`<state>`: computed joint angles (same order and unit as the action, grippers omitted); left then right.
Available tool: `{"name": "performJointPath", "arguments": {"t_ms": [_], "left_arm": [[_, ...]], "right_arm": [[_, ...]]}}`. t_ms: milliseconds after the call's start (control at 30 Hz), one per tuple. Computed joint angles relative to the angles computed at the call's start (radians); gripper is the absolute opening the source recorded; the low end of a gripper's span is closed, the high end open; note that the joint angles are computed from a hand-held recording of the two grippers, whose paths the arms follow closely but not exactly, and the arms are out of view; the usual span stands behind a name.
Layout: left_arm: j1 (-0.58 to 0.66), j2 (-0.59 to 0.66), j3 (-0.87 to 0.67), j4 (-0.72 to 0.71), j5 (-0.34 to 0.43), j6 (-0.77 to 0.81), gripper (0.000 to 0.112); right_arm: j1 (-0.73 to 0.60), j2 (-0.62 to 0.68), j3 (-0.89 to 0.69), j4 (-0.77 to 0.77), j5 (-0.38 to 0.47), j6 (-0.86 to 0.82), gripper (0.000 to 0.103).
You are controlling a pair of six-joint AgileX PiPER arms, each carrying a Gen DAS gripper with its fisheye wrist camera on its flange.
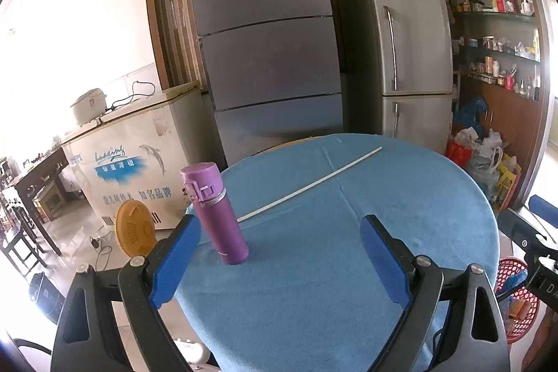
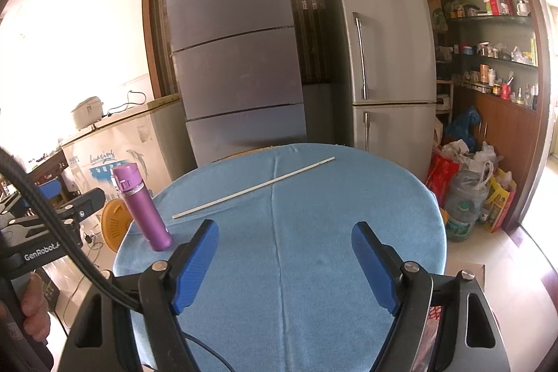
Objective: Collect trash
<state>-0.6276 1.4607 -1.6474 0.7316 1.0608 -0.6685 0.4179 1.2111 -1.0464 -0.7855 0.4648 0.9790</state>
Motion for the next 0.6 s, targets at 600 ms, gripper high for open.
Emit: {"name": "performJointPath", "arguments": {"t_ms": [600], "left_arm": [[0.015, -0.002, 0.020, -0.019, -0.008, 0.002, 0.093]], "right_arm": [[0.021, 0.011, 0.004, -0.031, 0.012, 0.032, 0.082]]}}
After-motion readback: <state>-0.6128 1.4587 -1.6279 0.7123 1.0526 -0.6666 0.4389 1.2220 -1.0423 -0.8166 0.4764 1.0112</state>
